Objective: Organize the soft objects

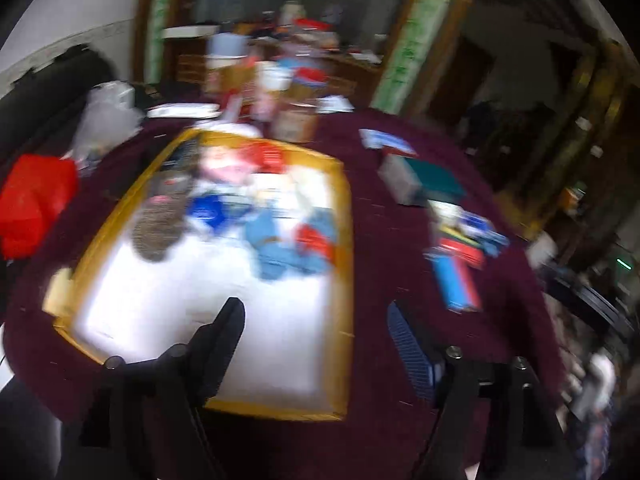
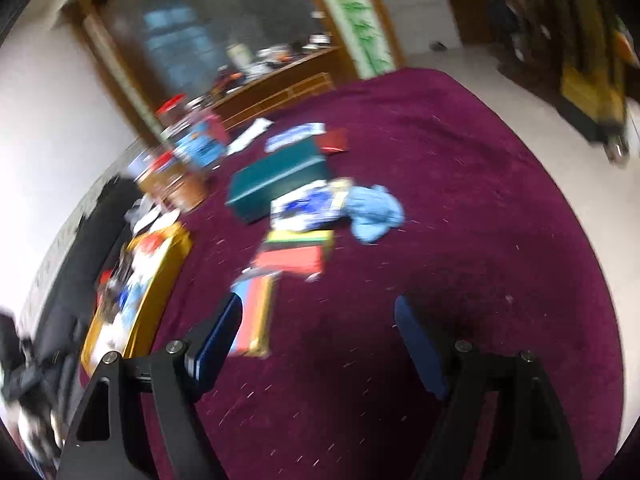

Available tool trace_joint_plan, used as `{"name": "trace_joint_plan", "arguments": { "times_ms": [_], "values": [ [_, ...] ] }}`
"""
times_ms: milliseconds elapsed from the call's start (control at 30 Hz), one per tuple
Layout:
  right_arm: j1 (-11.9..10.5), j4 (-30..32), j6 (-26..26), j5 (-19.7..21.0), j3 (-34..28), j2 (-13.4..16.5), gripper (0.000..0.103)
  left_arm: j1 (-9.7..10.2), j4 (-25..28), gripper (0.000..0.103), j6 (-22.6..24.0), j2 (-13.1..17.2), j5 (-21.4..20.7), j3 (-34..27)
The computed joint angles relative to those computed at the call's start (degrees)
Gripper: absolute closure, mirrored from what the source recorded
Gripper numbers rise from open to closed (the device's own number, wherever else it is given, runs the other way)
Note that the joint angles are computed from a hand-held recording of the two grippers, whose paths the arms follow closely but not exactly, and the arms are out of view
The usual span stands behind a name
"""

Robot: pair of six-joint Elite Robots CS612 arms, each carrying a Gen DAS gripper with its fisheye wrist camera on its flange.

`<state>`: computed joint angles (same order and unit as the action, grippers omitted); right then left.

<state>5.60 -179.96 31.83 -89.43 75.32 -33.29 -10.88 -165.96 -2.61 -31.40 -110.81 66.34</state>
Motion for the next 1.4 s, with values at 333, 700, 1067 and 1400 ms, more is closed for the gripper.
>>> {"name": "trace_joint_plan", "arguments": {
  "times_ms": [333,700,1067,1400],
  "values": [
    [-1.98,-3.06,6.12,1.12,-2.89,4.55,0.025,-4.87,11.74,0.02,6.99,1.45,-6.29,-3.59],
    [-3.89,-8.3,13.23,7.27,-0.91,5.04,0.025,-9.72,13.91,0.011,4.21,8.03,4.79,-13.56],
    [-3.53,-7.43,11.34,6.61,-1.31,5.03,0.019,-12.36,15.12,0.016,11.06,13.03,14.11,-21.04],
    [-3.1,-5.99,9.1,5.24,-1.75,4.98,0.015,-9.0,11.69,0.051,7.56,8.86,4.16,-14.95]
  ]
}}
